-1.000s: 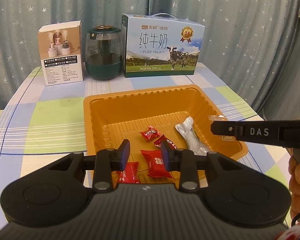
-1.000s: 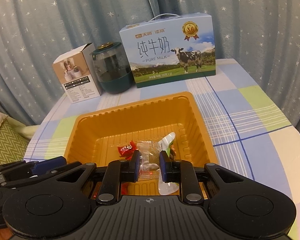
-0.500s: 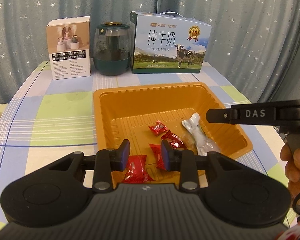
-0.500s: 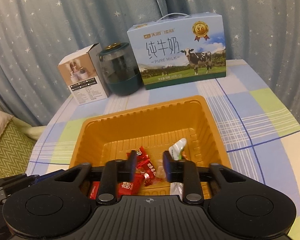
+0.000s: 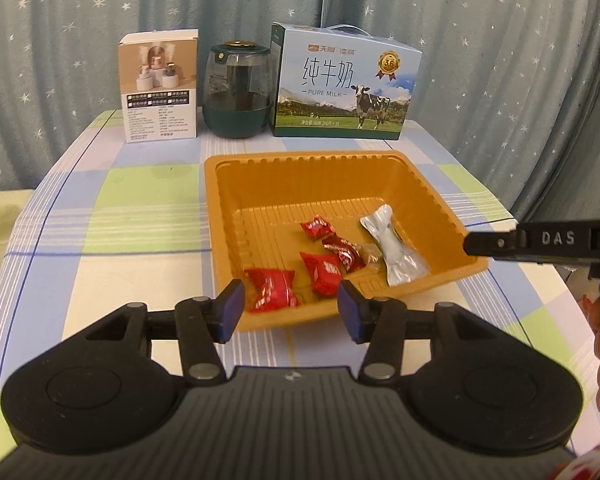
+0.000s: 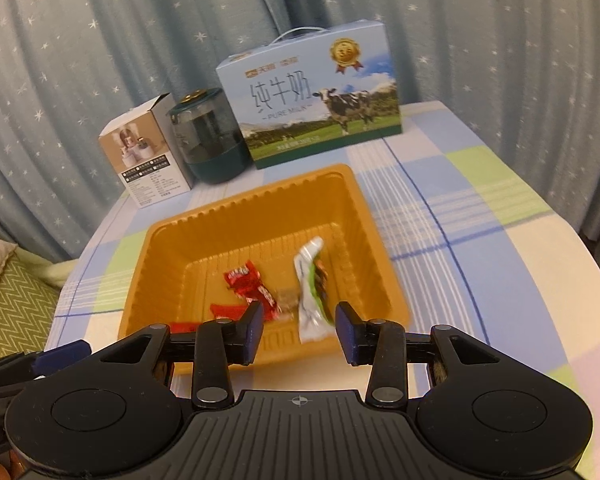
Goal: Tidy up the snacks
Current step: 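Withdraw both tools from the tray toward the remaining snacks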
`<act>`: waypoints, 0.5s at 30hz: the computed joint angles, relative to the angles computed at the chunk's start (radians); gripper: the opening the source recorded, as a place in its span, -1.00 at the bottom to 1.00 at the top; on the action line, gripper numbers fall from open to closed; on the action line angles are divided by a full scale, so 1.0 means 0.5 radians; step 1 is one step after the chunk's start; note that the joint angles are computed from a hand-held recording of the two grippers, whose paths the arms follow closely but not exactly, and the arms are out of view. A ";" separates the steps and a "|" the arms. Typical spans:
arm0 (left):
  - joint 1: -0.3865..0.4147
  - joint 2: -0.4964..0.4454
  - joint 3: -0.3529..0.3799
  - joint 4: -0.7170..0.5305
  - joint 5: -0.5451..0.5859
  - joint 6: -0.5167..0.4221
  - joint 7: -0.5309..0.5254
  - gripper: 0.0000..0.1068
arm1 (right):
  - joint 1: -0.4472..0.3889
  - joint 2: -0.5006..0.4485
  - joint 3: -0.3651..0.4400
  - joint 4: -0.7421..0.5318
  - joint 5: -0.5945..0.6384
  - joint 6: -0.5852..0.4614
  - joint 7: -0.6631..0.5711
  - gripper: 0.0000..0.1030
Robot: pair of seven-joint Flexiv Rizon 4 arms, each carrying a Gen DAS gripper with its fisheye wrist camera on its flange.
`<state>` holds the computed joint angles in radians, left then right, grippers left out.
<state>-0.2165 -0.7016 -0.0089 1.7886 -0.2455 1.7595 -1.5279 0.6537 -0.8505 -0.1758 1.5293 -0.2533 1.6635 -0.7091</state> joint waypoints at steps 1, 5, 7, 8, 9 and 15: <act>-0.007 0.019 0.004 0.034 -0.005 0.017 -0.017 -0.01 | 0.027 0.027 -0.023 0.054 0.016 0.026 0.010 -0.21; -0.060 0.094 0.045 0.166 -0.036 0.080 -0.088 0.12 | 0.158 0.129 -0.123 0.266 0.107 0.112 0.051 -0.19; -0.058 0.133 0.030 0.235 -0.046 0.108 -0.123 0.15 | 0.217 0.179 -0.156 0.365 0.160 0.149 0.062 -0.17; -0.055 0.153 0.021 0.268 -0.046 0.120 -0.135 0.17 | 0.243 0.204 -0.167 0.412 0.191 0.166 0.069 -0.16; -0.058 0.174 0.020 0.302 -0.048 0.135 -0.149 0.22 | 0.274 0.227 -0.184 0.458 0.223 0.184 0.076 -0.13; -0.136 0.281 0.070 0.498 -0.102 0.229 -0.236 0.34 | 0.466 0.346 -0.286 0.713 0.407 0.285 0.051 -0.01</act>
